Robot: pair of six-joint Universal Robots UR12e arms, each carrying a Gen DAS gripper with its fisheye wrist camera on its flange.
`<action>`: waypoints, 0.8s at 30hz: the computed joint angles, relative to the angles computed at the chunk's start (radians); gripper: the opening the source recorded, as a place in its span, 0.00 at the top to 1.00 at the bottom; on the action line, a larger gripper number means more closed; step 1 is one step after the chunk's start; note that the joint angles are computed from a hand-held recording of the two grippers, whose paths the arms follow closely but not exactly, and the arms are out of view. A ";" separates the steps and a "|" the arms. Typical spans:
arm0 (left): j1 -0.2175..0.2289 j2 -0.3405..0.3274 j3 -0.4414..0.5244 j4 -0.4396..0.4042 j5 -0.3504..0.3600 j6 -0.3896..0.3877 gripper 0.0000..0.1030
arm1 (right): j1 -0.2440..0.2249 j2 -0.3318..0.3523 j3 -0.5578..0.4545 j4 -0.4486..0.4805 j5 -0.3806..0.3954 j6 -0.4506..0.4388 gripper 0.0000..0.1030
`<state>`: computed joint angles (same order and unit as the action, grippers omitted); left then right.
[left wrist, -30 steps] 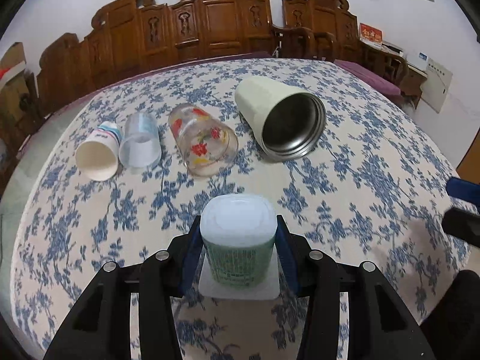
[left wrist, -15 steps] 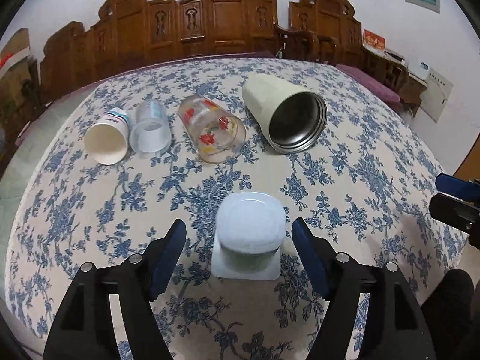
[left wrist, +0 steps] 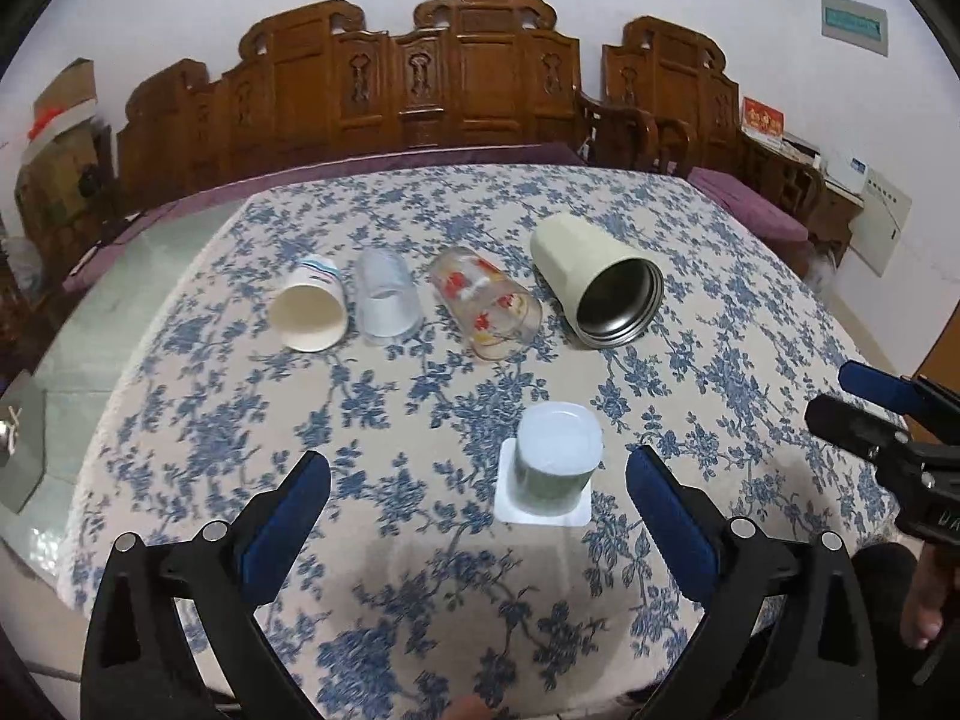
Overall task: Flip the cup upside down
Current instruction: 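Withdraw the right tool up and away from the cup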
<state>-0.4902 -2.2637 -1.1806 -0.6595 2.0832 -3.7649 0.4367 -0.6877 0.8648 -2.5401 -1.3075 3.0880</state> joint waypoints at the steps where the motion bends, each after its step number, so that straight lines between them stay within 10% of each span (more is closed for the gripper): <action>1: 0.000 0.007 -0.007 -0.001 -0.002 -0.004 0.08 | 0.002 -0.004 0.007 -0.008 -0.004 0.002 0.19; 24: -0.069 0.123 -0.142 0.133 0.181 -0.029 0.08 | 0.031 -0.153 0.262 -0.388 -0.066 0.063 0.05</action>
